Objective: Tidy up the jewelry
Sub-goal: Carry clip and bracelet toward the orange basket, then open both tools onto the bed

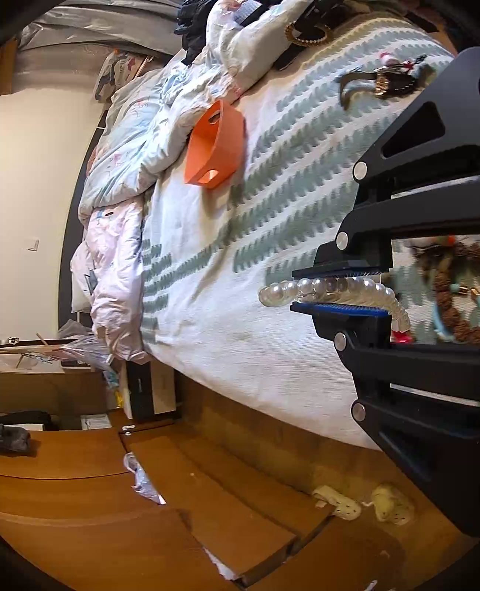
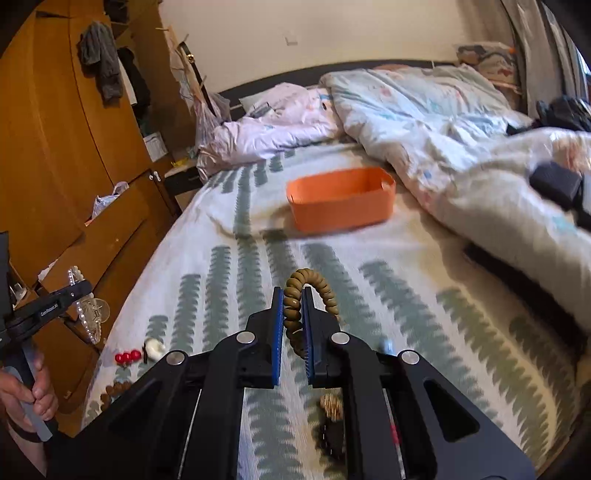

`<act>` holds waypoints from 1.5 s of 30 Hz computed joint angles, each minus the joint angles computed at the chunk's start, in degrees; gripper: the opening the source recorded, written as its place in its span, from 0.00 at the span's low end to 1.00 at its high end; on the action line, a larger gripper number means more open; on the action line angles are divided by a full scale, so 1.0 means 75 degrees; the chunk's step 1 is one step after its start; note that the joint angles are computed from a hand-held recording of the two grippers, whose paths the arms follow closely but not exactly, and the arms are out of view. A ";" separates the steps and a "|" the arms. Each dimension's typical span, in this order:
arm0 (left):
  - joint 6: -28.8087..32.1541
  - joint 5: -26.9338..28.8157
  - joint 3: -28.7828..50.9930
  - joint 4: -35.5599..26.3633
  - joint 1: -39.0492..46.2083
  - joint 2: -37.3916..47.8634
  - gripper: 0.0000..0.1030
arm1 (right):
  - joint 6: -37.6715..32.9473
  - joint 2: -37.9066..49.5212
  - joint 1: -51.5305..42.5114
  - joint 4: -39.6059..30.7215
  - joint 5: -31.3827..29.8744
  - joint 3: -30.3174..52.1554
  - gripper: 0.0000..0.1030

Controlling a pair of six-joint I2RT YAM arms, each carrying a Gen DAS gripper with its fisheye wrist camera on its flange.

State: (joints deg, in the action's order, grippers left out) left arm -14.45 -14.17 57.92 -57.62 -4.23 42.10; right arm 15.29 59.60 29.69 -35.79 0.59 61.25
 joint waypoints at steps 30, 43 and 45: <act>0.0758 0.0582 0.0600 0.2773 0.1467 0.4161 0.12 | -0.0782 0.5897 -0.1131 -0.0003 -0.0303 0.4246 0.10; 0.0871 0.0430 0.0366 0.2926 0.1506 0.4275 0.25 | -0.0652 0.6183 -0.1430 -0.0016 -0.0276 0.4356 0.20; 0.0838 0.0359 0.0338 0.2922 0.1450 0.4106 0.35 | -0.0656 0.6035 -0.1440 -0.0010 -0.0288 0.4308 0.27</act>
